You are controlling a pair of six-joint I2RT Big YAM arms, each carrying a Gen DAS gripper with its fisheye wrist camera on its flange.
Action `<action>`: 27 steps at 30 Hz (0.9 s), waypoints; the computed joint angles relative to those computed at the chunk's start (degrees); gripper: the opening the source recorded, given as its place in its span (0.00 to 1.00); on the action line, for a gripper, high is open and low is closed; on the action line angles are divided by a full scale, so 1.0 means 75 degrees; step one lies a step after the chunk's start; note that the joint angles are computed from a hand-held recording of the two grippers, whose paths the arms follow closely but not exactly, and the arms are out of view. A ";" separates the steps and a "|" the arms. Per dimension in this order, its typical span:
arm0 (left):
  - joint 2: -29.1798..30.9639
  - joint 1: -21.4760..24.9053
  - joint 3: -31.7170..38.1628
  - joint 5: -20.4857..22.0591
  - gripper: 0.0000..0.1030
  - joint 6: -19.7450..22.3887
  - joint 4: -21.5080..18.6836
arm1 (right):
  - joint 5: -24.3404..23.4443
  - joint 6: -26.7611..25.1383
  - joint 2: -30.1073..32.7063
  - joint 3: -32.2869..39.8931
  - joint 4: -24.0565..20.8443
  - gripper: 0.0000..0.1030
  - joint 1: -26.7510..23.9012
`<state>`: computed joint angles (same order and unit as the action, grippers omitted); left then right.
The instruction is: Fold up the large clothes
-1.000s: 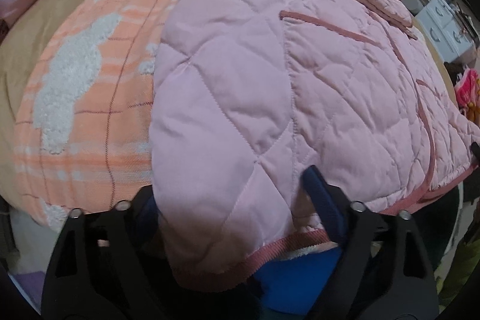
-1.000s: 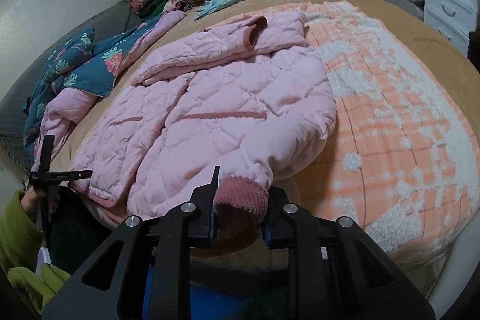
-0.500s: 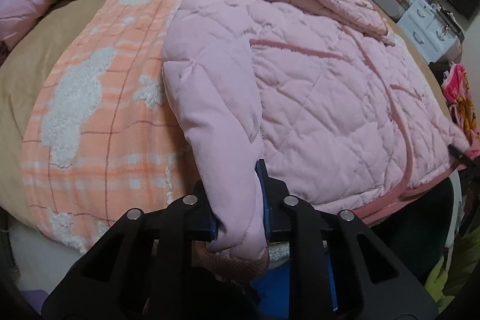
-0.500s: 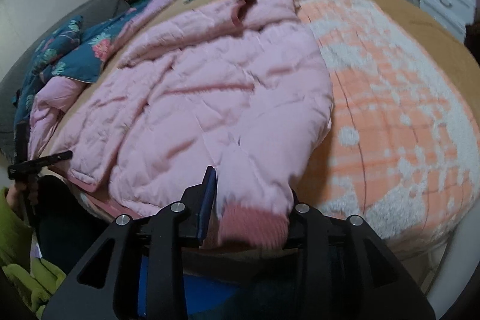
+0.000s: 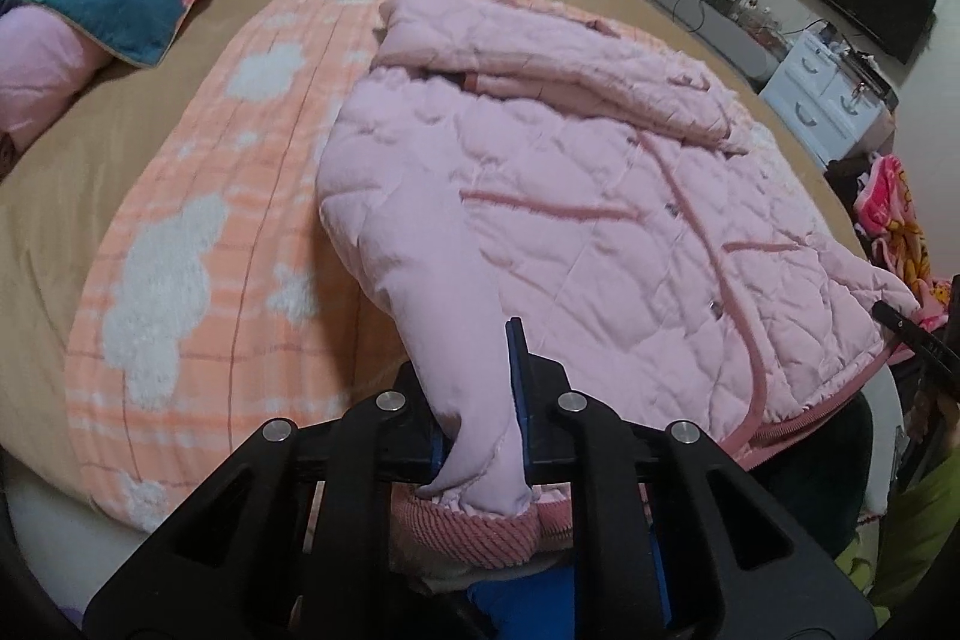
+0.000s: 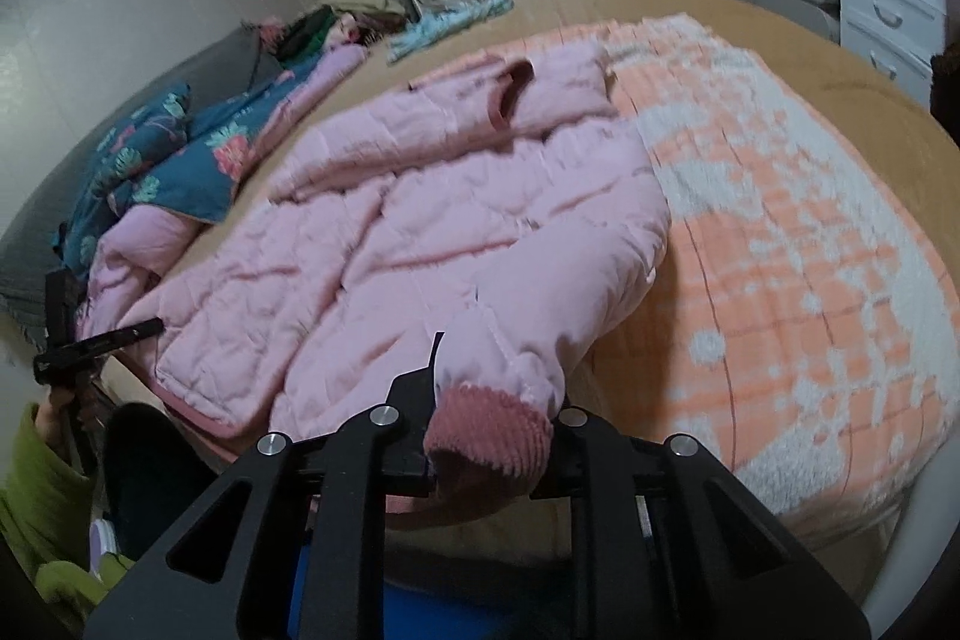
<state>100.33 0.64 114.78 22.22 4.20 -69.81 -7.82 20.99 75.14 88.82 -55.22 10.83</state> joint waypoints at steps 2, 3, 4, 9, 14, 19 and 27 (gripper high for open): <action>0.0042 -0.0001 0.0124 0.0072 0.08 -0.0043 0.0006 | -0.0102 0.0055 0.0030 0.0132 0.0096 0.16 -0.0057; 0.0073 -0.0010 0.0221 0.0082 0.08 -0.0068 0.0038 | -0.0130 0.0064 0.0049 0.0198 0.0127 0.16 -0.0081; 0.0093 -0.0017 0.0278 0.0091 0.08 -0.0084 0.0059 | -0.0144 0.0068 0.0085 0.0287 0.0159 0.16 -0.0089; 0.0274 -0.0043 0.0785 0.0214 0.08 -0.0217 0.0121 | -0.0235 0.0005 0.0302 0.0803 0.0225 0.15 -0.0146; 0.0515 -0.0056 0.1352 0.0295 0.08 -0.0326 0.0068 | -0.0293 0.0055 0.0493 0.1207 0.0244 0.15 -0.0212; 0.0694 -0.0046 0.1779 0.0361 0.08 -0.0494 0.0080 | -0.0421 0.0230 0.0626 0.1492 0.0317 0.15 -0.0337; 0.1091 -0.0020 0.2556 0.0405 0.08 -0.0678 -0.0044 | -0.0470 0.0387 0.0942 0.1996 0.0317 0.15 -0.0455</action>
